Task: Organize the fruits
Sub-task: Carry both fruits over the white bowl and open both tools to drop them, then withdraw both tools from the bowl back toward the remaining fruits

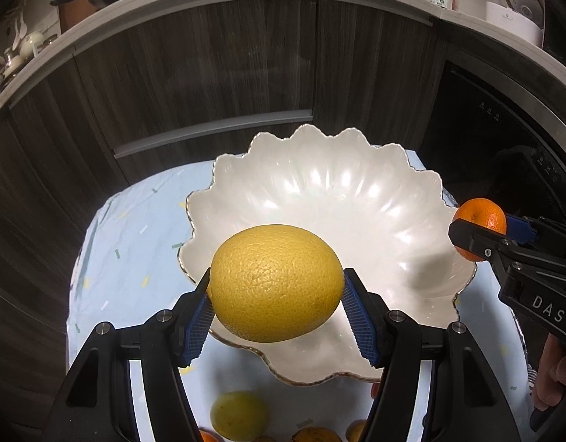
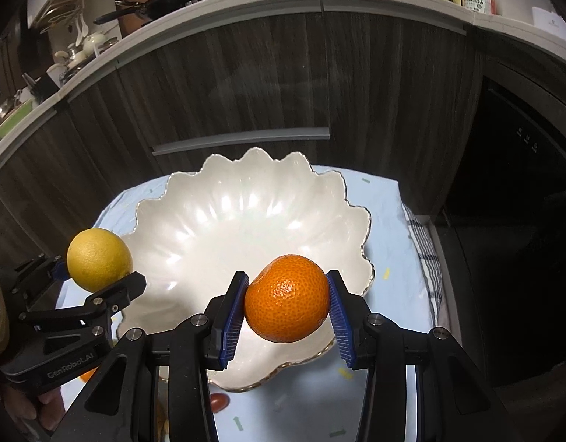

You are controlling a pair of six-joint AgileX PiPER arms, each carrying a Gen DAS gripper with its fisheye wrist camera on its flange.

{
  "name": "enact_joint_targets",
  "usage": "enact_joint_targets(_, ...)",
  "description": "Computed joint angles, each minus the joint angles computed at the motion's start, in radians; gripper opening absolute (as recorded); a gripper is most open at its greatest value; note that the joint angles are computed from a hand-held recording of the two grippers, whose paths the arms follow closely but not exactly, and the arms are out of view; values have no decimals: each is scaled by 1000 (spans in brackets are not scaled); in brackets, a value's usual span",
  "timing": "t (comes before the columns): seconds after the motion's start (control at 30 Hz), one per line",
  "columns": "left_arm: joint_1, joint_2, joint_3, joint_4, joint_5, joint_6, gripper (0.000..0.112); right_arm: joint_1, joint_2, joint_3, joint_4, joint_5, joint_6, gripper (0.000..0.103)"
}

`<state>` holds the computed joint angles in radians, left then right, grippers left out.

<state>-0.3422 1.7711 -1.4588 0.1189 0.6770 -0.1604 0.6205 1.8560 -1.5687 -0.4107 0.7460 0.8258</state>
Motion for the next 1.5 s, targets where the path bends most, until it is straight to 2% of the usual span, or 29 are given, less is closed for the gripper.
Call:
enact_joint_targets(0.4, -16, 39, -34, 26, 70, 2, 65, -7, 28, -23, 37, 21, -29, 45)
enact_joint_targets(0.47, -18, 42, -31, 31, 74, 3, 69, -7, 29, -27, 35, 27, -29, 46)
enact_joint_targets(0.57, -30, 20, -7, 83, 48, -39, 86, 3, 22, -20, -10, 26, 8, 59)
enact_joint_targets(0.6, -28, 16, -6, 82, 45, -40, 86, 6, 18, -17, -23, 26, 20, 63)
enact_joint_targets(0.77, -16, 9, -22, 84, 62, -51, 87, 21, 5, -24, -64, 42, 44, 63)
enact_joint_targets(0.9, -7, -8, -22, 90, 69, -69, 91, 39, -10, -22, -111, 58, 88, 71)
enact_joint_targets(1.5, -13, -159, 76, 112, 82, -102, 92, 106, -108, 35, -163, 97, 169, 72)
